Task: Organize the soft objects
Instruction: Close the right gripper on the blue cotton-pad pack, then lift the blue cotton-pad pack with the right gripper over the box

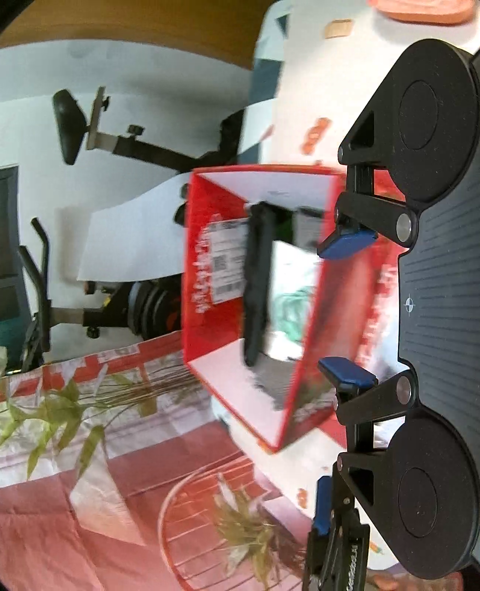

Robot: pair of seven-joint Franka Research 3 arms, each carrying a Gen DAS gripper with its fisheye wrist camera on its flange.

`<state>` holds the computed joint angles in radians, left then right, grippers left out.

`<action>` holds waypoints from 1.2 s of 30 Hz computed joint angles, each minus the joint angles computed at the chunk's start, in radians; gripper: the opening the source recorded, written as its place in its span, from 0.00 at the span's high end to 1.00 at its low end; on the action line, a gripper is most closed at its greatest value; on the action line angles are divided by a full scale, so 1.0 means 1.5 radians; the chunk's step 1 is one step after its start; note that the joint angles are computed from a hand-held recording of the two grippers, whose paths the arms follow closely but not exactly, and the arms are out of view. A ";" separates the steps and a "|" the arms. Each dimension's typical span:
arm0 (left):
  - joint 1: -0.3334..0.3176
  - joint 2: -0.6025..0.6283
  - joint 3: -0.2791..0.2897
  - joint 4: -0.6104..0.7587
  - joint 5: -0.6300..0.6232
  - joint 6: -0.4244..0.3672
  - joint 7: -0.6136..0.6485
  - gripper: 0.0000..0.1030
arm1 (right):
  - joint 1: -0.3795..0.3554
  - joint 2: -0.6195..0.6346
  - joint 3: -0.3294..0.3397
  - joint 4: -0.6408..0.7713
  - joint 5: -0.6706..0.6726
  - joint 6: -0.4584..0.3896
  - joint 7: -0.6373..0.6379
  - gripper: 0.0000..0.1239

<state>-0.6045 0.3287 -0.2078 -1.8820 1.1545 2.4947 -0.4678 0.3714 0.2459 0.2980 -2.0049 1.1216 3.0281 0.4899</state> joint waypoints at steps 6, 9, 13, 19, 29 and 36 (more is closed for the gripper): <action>-0.010 0.025 0.004 -0.002 -0.024 0.010 -0.065 0.46 | 0.006 -0.026 -0.022 -0.076 -0.021 -0.036 0.082 0.55; -0.011 0.039 0.006 0.006 -0.028 0.033 -0.074 0.47 | 0.007 -0.033 -0.029 -0.108 -0.012 -0.042 0.089 0.55; -0.021 0.060 0.011 0.025 -0.034 0.054 -0.086 0.47 | 0.002 -0.039 -0.037 -0.140 -0.016 -0.053 0.103 0.55; -0.028 0.112 0.017 0.065 -0.094 0.111 -0.028 0.48 | -0.002 -0.042 -0.052 -0.154 -0.024 -0.072 0.122 0.52; -0.047 0.154 0.041 0.096 -0.170 0.178 0.074 0.52 | -0.004 -0.024 -0.053 -0.151 -0.025 -0.136 0.140 0.47; -0.069 0.159 0.072 0.092 -0.192 0.203 0.074 0.55 | -0.005 -0.022 -0.053 -0.149 -0.042 -0.138 0.150 0.47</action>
